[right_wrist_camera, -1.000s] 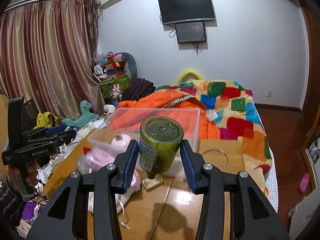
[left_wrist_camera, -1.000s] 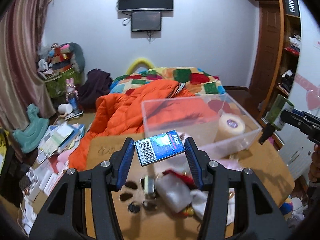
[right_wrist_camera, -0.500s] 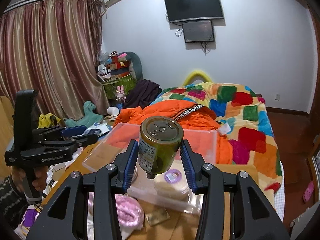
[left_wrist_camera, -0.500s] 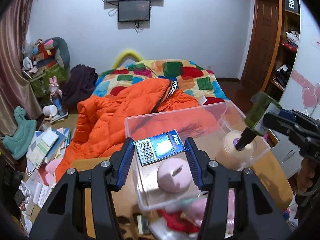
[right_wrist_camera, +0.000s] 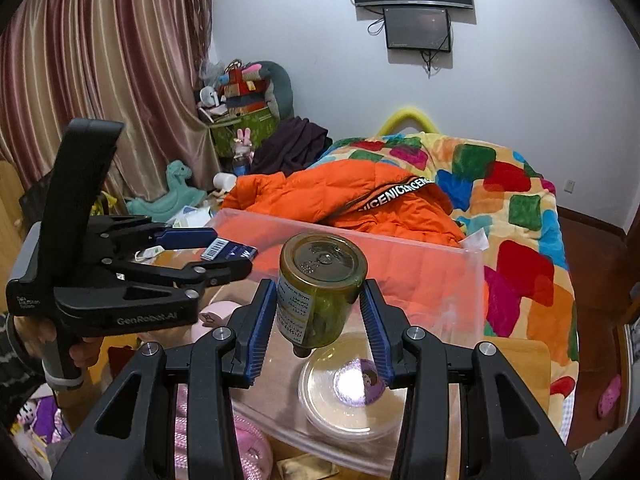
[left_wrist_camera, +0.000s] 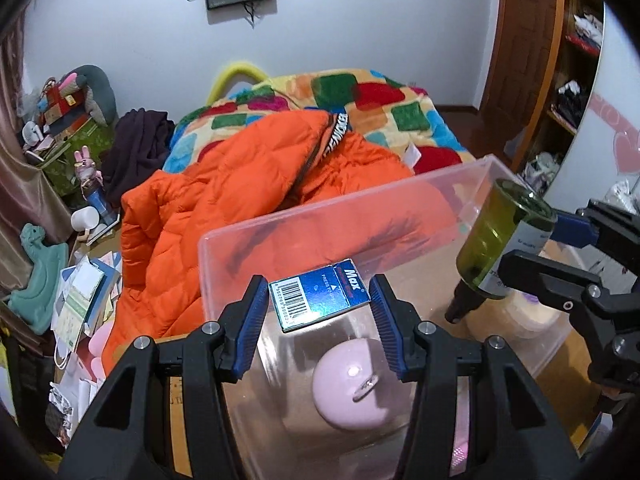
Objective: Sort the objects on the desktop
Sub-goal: 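Lower the blue card box and green jar into the clear box, open both tools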
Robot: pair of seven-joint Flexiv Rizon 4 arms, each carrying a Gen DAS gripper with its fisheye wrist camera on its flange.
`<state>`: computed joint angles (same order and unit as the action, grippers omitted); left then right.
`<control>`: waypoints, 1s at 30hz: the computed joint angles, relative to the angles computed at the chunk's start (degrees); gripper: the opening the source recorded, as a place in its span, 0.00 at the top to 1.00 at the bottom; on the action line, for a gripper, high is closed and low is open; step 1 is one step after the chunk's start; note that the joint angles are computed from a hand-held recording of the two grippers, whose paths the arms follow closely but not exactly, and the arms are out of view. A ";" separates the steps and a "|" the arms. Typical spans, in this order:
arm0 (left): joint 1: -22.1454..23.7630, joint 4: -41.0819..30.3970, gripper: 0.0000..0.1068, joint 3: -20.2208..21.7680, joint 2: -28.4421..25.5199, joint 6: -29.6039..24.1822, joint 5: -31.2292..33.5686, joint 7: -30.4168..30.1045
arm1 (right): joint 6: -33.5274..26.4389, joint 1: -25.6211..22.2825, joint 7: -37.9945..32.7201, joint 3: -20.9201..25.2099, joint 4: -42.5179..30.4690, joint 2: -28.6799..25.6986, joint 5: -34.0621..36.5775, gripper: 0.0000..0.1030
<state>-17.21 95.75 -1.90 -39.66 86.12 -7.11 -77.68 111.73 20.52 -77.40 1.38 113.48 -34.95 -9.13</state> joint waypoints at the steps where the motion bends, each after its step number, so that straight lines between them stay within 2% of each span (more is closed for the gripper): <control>1: -0.11 -0.35 0.52 0.15 -0.17 -0.64 0.01 0.05 | -0.47 -0.14 0.11 0.16 -0.37 -0.20 -0.19 0.62; 7: 1.84 -0.61 0.52 -2.15 -0.38 -2.91 -1.03 1.15 | -2.72 0.66 0.28 -0.47 -2.01 -1.32 -0.81 0.61; 10: 1.44 -1.02 0.52 -1.60 -0.44 -4.14 -1.07 0.92 | -3.75 1.65 0.20 -1.33 -2.16 -1.40 -0.78 0.61; 14: 1.54 -1.03 0.51 -1.69 -0.18 -5.00 -1.22 0.70 | -4.93 0.36 0.08 0.01 -2.02 -1.11 -1.99 0.61; 19: 0.76 -1.13 0.45 -0.85 0.44 -6.13 -0.75 0.06 | -4.39 3.98 -1.14 -3.67 -0.73 -0.24 -0.70 0.61; 22: -0.71 -1.26 0.43 1.25 0.84 -6.43 0.47 -1.56 | -5.40 3.70 -1.35 -3.32 -0.82 -0.02 -0.85 0.61; 25: -0.10 0.03 0.41 0.79 2.15 -5.71 0.52 -2.42 | -4.65 6.02 -1.43 -5.88 0.06 0.61 0.80 0.60; 30: 0.09 3.38 0.34 1.09 5.34 -2.26 1.25 -3.81 | -2.24 10.70 -2.48 -10.77 2.72 2.81 5.36 0.53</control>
